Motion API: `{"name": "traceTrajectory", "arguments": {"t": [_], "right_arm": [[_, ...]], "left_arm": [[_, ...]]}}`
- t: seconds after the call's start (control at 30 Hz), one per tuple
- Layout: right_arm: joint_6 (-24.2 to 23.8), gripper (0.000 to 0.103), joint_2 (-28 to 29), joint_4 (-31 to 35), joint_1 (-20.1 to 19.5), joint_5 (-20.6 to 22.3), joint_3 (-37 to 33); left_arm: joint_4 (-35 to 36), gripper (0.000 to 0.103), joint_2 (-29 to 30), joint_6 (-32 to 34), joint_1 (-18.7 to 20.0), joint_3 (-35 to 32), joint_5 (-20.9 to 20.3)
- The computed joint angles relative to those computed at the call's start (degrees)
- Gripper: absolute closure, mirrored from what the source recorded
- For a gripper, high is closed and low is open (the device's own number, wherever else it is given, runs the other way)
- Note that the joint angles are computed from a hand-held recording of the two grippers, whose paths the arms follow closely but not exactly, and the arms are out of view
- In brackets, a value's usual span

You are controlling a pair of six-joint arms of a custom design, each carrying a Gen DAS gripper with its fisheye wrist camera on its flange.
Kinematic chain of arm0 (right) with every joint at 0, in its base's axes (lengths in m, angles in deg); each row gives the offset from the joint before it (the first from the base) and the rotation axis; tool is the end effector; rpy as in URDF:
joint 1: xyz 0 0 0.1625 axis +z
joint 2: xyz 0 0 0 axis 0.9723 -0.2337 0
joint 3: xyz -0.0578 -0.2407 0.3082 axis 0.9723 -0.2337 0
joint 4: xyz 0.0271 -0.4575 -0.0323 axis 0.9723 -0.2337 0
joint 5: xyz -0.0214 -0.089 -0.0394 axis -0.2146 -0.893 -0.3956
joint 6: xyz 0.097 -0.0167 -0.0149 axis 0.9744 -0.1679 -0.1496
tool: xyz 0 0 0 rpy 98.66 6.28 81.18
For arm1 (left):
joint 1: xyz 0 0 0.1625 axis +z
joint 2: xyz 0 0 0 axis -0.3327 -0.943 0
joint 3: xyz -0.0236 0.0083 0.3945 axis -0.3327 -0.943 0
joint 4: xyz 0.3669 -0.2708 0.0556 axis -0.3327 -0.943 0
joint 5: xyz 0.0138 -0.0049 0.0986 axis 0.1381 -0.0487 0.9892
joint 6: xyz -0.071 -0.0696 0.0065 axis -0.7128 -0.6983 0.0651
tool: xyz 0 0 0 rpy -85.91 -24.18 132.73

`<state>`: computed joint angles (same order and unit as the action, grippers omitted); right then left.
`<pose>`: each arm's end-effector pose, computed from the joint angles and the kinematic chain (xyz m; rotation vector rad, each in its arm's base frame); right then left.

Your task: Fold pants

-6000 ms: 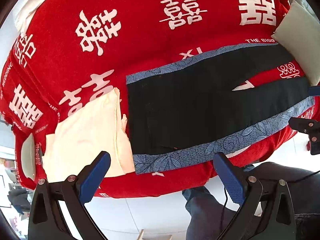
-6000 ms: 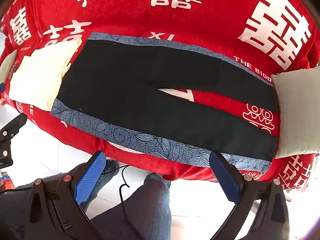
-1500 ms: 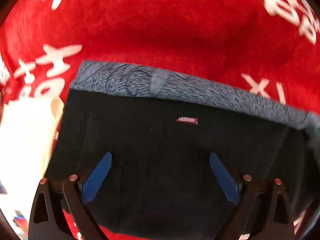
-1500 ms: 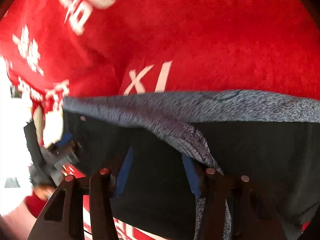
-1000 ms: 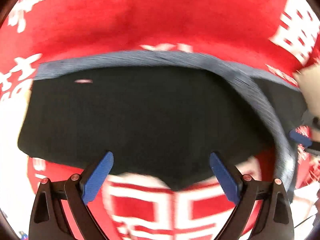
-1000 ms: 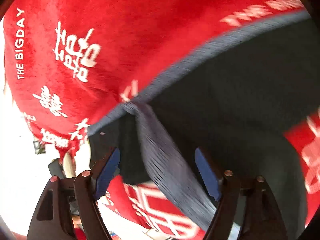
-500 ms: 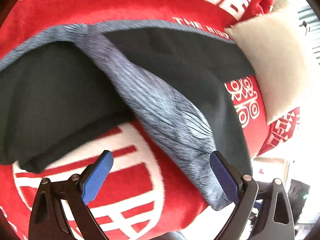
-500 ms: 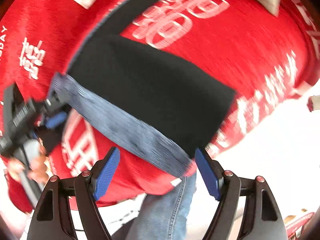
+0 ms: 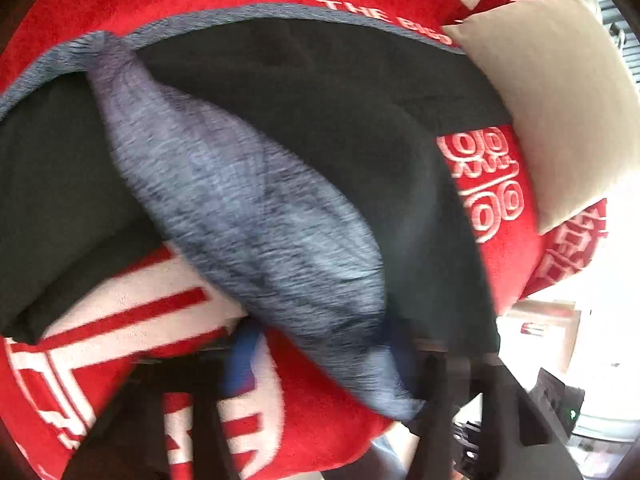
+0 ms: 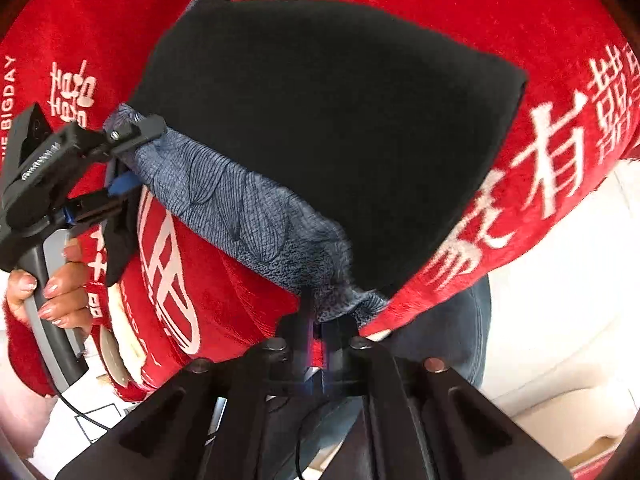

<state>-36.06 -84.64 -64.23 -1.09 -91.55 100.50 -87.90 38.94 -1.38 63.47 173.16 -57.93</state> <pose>0.0449 -0.2813 0.2405 -1.0222 -2.7308 0.6688 -0.3706 -0.5575 0.0422 0.7016 2.6935 0.4672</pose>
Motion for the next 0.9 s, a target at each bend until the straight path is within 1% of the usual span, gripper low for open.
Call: {"name": "traceTrajectory", "arguments": {"t": [0.03,0.1,0.17,0.23,0.33,0.43,0.6,0.67,0.7,0.73,0.77,0.9], "right_arm": [[0.87,0.100,0.46,0.12,0.93,0.43,-0.70],[0.63,0.100,-1.06,3.62,1.27,1.64,-3.12],[-1.03,0.100,-0.91,6.09,1.63,2.54,-6.41],[-3.27,0.100,1.04,7.08,2.11,3.09,-10.62],[-7.02,0.100,5.65,7.07,2.43,2.84,-17.42],[-11.15,0.100,9.85,6.48,0.97,3.67,-24.20],[-18.34,0.100,19.99,4.79,-0.40,2.78,-36.38],[-20.27,0.100,25.37,3.75,0.98,0.48,-41.80],[-21.42,0.100,27.24,3.82,0.97,0.17,-44.08],[-22.61,0.100,28.88,4.09,0.73,-0.09,-46.21],[-23.85,0.100,31.81,4.21,0.66,-1.04,-49.26],[-27.37,0.100,39.20,6.05,-0.65,-3.79,-56.39]], "left_arm": [[0.52,0.082,0.27,-0.97,0.15,-0.52,-1.37],[0.25,0.082,0.38,-1.57,-0.31,-0.89,-1.68],[0.34,0.082,0.71,-2.48,-0.60,-1.85,-2.21],[0.35,0.082,1.33,-3.78,-0.93,-3.52,-2.59],[-0.51,0.082,2.86,-4.87,-1.43,-6.77,-2.00],[-2.58,0.082,6.21,-6.13,-1.89,-11.65,-1.57],[-5.21,0.082,11.87,-7.53,-1.47,-19.78,-0.20],[-5.90,0.082,14.59,-7.83,-1.19,-22.96,0.34],[-5.74,0.082,15.81,-7.85,-1.07,-24.46,0.61],[-5.25,0.082,17.83,-7.78,-0.89,-26.89,1.20],[-4.13,0.082,19.22,-7.90,-0.76,-28.75,1.05],[-3.08,0.082,24.13,-8.06,-0.71,-33.85,3.79]]}}
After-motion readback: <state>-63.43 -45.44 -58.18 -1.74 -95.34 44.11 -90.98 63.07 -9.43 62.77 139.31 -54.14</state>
